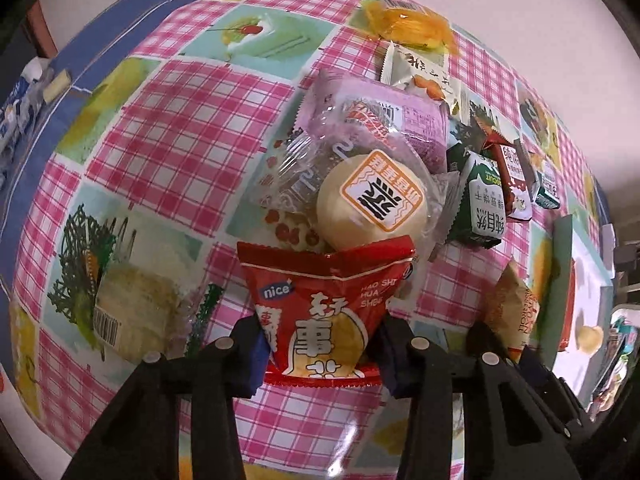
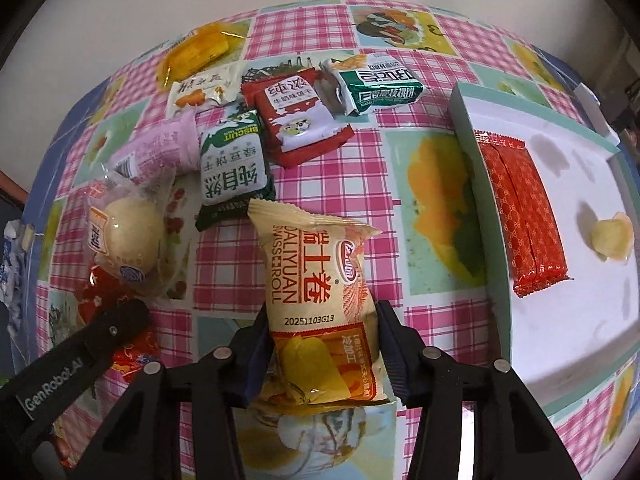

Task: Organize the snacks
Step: 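Grasp red 'nice' bag with left tool while right tool grasps yellow Daliyuan bag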

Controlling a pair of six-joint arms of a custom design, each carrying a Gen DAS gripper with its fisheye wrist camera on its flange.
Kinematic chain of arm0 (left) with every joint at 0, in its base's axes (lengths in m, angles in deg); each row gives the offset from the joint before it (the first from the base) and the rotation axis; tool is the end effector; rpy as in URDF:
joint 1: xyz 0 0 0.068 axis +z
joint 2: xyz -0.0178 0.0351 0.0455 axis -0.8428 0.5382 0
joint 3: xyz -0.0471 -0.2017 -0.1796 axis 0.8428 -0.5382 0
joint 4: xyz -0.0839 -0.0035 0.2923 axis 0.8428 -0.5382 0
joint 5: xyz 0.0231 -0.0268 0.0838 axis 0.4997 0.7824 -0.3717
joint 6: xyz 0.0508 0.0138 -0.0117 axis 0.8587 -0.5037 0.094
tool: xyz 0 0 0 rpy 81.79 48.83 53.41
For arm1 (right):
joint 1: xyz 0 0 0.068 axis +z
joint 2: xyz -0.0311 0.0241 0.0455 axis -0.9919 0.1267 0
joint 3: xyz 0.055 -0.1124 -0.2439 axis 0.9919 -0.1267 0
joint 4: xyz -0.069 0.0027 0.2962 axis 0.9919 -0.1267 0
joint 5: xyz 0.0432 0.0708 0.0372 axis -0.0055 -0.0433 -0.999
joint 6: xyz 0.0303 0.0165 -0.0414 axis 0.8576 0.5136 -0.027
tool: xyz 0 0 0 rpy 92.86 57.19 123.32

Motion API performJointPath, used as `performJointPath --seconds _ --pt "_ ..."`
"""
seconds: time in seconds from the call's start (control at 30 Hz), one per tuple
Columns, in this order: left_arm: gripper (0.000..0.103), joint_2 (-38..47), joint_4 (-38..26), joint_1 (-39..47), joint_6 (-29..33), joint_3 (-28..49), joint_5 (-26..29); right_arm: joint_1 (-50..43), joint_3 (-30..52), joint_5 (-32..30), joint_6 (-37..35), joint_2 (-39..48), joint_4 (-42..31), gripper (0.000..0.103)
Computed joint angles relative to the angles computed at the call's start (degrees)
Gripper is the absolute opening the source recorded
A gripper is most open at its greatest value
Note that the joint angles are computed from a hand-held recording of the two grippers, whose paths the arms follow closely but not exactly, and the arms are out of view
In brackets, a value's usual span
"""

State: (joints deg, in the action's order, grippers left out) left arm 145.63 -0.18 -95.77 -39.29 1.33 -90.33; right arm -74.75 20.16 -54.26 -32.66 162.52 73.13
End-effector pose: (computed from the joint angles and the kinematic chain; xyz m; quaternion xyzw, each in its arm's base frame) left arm 0.2498 -0.1927 0.0565 -0.2474 0.9601 -0.0619 0.1147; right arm 0.2636 0.0385 0.0427 -0.0541 0.9856 0.0352 0.1562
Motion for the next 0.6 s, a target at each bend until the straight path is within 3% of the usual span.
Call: performJointPath --seconds 0.3,0.6 --pt "0.04 2.9 -2.8 -0.9 0.0 3.9 -1.5 3.0 -1.3 3.3 -1.2 -0.5 2.1 0.052" --pt "0.037 -0.6 2.0 0.0 -2.6 -0.6 0.7 2.4 -1.9 2.6 -3.0 -1.2 2.1 0.052"
